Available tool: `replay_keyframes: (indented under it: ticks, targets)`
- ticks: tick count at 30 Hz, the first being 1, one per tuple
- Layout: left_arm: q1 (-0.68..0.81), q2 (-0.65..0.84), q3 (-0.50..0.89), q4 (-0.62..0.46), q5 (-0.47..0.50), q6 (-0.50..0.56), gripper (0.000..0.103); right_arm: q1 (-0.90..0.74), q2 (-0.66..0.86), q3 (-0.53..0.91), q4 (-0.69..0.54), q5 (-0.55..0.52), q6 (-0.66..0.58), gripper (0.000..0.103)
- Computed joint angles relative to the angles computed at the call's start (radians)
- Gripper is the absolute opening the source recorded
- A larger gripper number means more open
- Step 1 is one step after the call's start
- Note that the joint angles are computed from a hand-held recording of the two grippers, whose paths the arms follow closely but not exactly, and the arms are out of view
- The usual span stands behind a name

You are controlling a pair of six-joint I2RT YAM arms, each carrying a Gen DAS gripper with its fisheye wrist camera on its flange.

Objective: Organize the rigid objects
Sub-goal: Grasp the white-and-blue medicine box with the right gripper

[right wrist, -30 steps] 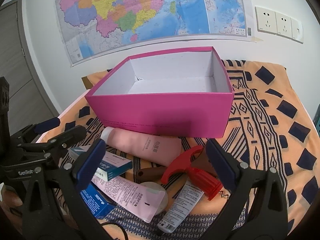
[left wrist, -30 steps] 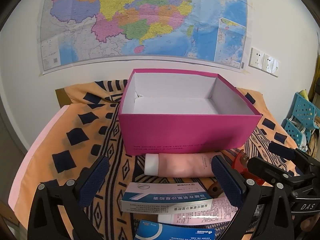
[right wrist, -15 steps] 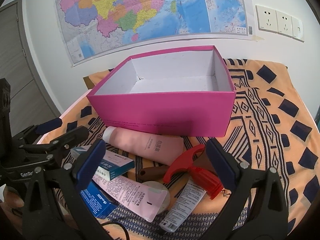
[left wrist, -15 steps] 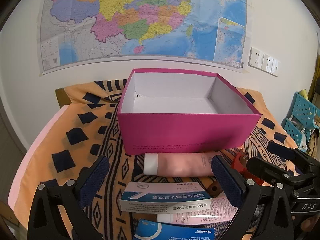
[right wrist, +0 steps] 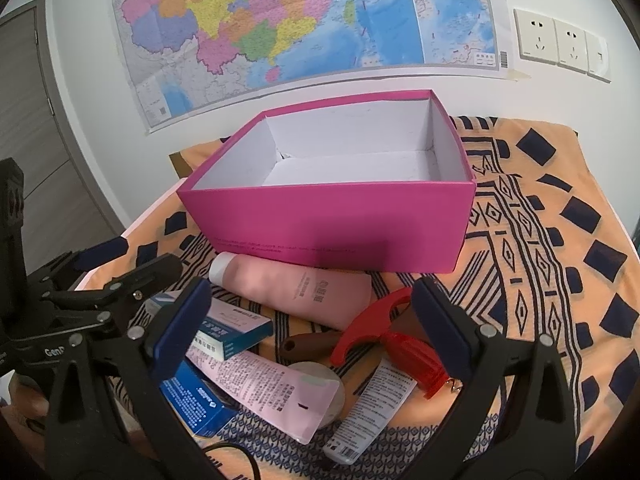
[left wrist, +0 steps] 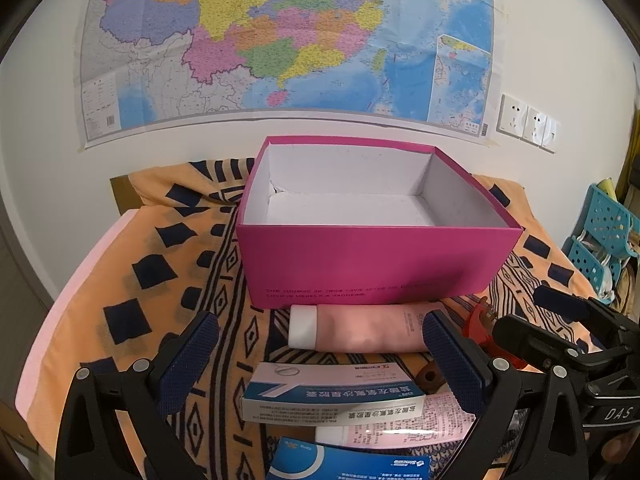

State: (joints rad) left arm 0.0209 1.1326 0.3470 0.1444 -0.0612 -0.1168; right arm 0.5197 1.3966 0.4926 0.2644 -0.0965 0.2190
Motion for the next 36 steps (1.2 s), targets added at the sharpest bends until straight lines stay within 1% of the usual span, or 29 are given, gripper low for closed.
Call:
replay_keyframes:
  ticks: [4, 8, 11, 13, 15, 16, 18, 21, 23, 25, 26, 27, 29, 31, 34, 36]
  targets:
    - [0.051, 0.003, -0.008, 0.006, 0.038, 0.022, 0.103, -0.016, 0.01, -0.005, 0.004, -0.037, 0.0, 0.1]
    - [0.153, 0.032, -0.004, 0.003, 0.138, 0.066, 0.103, -0.042, 0.023, -0.012, -0.012, -0.104, -0.016, 0.1]
    - [0.205, 0.058, -0.007, 0.006, 0.188, 0.115, 0.103, -0.057, 0.028, -0.024, -0.037, -0.159, -0.041, 0.1]
    - [0.232, 0.079, -0.011, 0.01, 0.226, 0.15, 0.103, -0.067, 0.029, -0.04, -0.049, -0.202, -0.057, 0.098]
    - [0.244, 0.106, -0.013, 0.017, 0.244, 0.179, 0.102, -0.083, 0.042, -0.045, -0.08, -0.27, -0.074, 0.088]
    - [0.244, 0.115, -0.015, 0.023, 0.241, 0.187, 0.102, -0.089, 0.045, -0.046, -0.09, -0.287, -0.075, 0.085]
    - [0.25, 0.135, -0.015, 0.035, 0.245, 0.197, 0.102, -0.094, 0.063, -0.049, -0.093, -0.317, -0.079, 0.075]
    - [0.293, 0.174, 0.004, 0.025, 0.327, 0.203, 0.101, -0.091, 0.087, -0.047, -0.068, -0.364, -0.062, 0.072]
    - [0.299, 0.189, 0.011, 0.02, 0.35, 0.211, 0.098, -0.085, 0.114, -0.025, -0.054, -0.394, -0.054, 0.072]
    - [0.295, 0.199, 0.012, 0.019, 0.359, 0.23, 0.094, -0.073, 0.148, 0.003, -0.04, -0.416, -0.047, 0.069]
    - [0.294, 0.205, 0.015, 0.016, 0.367, 0.235, 0.092, -0.064, 0.173, 0.023, -0.039, -0.422, -0.042, 0.064]
    - [0.295, 0.218, 0.022, 0.006, 0.384, 0.241, 0.088, -0.058, 0.2, 0.045, -0.037, -0.434, -0.037, 0.06]
    - [0.307, 0.236, 0.031, -0.003, 0.427, 0.251, 0.082, -0.055, 0.242, 0.075, -0.033, -0.462, -0.026, 0.06]
    - [0.321, 0.263, 0.048, -0.022, 0.465, 0.263, 0.07, -0.054, 0.277, 0.098, -0.027, -0.485, -0.021, 0.059]
    - [0.337, 0.299, 0.066, -0.036, 0.514, 0.264, 0.067, -0.057, 0.313, 0.121, -0.026, -0.51, -0.014, 0.059]
    - [0.339, 0.303, 0.066, -0.036, 0.526, 0.261, 0.067, -0.059, 0.334, 0.132, -0.026, -0.531, -0.015, 0.054]
